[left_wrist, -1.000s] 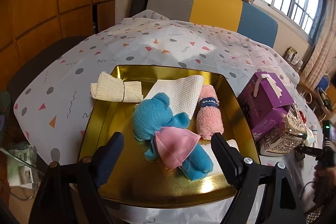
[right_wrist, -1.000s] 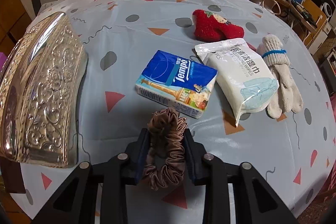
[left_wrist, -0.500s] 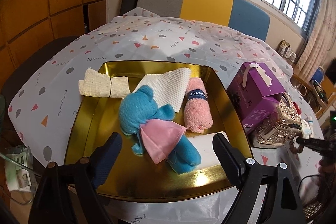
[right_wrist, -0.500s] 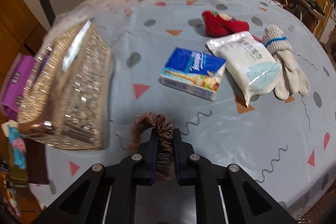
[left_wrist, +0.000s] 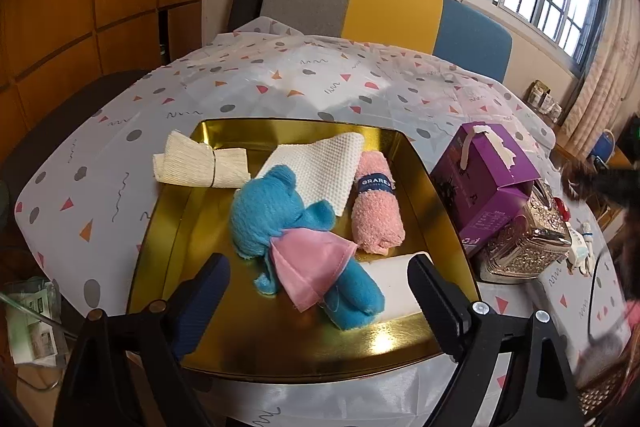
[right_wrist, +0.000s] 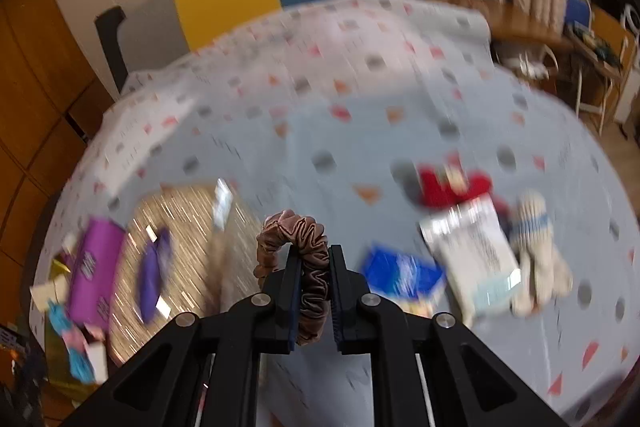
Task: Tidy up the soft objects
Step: 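Carry the brown scrunchie into the gold tray and release it with the right tool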
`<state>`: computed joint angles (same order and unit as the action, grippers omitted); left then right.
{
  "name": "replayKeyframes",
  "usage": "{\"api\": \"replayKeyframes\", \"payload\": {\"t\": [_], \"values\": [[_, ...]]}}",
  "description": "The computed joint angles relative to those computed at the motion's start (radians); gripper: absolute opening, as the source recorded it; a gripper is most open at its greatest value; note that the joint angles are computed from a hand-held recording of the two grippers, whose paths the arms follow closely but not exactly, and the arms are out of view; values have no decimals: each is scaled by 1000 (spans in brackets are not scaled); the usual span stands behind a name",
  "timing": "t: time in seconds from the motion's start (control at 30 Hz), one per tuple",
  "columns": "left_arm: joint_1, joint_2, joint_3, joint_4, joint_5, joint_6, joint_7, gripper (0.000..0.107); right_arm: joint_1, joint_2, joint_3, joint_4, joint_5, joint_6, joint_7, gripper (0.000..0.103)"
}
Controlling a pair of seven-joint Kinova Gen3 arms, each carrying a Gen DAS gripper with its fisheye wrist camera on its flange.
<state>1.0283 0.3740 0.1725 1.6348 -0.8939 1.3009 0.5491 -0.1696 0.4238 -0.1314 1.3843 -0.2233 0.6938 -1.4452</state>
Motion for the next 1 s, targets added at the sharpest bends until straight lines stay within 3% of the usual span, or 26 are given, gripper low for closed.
{"api": "replayKeyframes", "payload": {"t": [0.2,0.33,0.47,0.7,0.9,1.0], "values": [[5,-5,3,8,8,23,12,91,-55,11,-70,-134,-37,-5,58,11],[3,-13,8,22,20,30,29,93,-74,-5,-158,-147,-124,-1,194,11],[5,-22,15,41,27,36,57,94,-126,-3,-192,-137,-182,26,290,11],[3,-53,28,89,41,70,136,94,-263,25,-177,-118,-160,119,353,11],[-7,-69,52,120,60,94,186,94,-385,74,-121,-113,-61,167,277,15],[-10,-69,59,122,59,100,192,94,-403,83,-114,-88,-30,157,244,18]]}}
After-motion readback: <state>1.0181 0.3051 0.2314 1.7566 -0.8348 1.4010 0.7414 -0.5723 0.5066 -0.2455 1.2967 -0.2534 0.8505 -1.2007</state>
